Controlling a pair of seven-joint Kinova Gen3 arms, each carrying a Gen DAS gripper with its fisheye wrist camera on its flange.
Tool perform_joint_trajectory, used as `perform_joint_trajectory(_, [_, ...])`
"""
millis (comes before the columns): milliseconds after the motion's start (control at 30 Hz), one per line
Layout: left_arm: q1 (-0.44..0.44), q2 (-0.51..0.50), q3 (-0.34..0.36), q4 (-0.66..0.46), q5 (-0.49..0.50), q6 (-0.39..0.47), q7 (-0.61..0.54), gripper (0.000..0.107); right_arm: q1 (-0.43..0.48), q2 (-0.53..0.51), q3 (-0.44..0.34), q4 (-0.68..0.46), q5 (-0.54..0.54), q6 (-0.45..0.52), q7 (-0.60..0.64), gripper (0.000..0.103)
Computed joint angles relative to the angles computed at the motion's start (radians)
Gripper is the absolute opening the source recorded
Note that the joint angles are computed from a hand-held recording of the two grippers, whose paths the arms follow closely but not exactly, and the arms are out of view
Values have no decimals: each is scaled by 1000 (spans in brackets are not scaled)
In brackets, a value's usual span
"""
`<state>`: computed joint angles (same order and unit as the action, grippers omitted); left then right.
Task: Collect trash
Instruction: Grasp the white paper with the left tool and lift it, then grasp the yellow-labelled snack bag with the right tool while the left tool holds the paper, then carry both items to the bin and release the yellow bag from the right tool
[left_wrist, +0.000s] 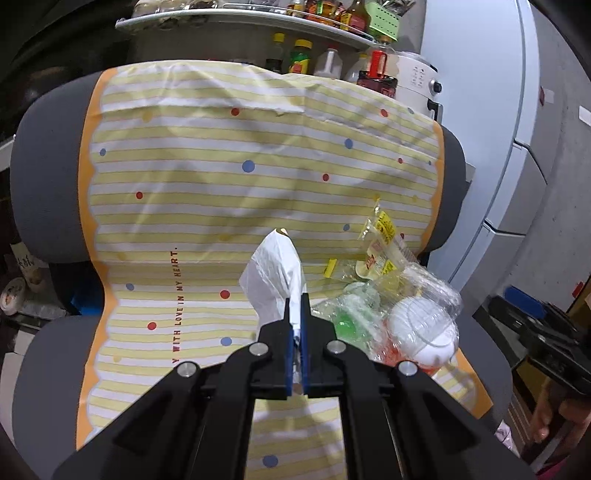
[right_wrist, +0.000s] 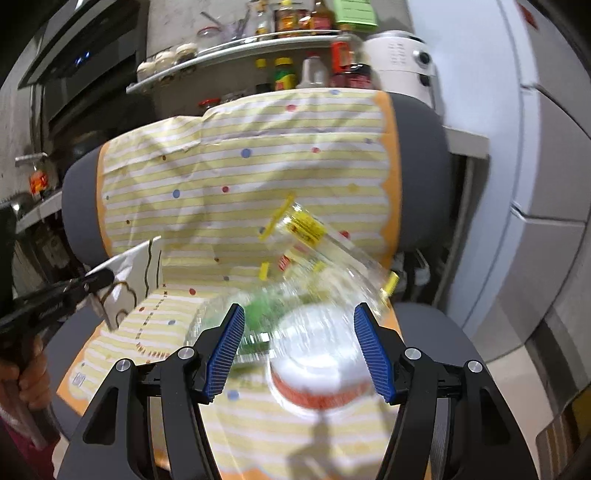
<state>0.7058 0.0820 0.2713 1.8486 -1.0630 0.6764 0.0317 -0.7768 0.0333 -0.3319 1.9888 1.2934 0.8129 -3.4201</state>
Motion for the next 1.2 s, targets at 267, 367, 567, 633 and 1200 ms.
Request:
perform_joint_trajectory(267, [-61,59,-70,-24,21,-123,-61,1,44,253,97,-336,-133,-35,301,63])
perform_joint_trajectory(367, [-69,73,-104,-26,38,-168,-83,1,21,346,160,-475,-195,7,396,63])
perform_joint_trajectory(567, [-76,97,-154,-21,71,-243,-112,1,-1,495,220,-724,-326,167,541,62])
perform_joint_trajectory(633, [-70,104,-170,-22,84,-256,-125,1,31,523,174,-768,-323,227,544,56])
perform_joint_trajectory(1200, [15,71,-162,-7,-13,-166,-17,1,-162,168,424,-256,111,204,-80,10])
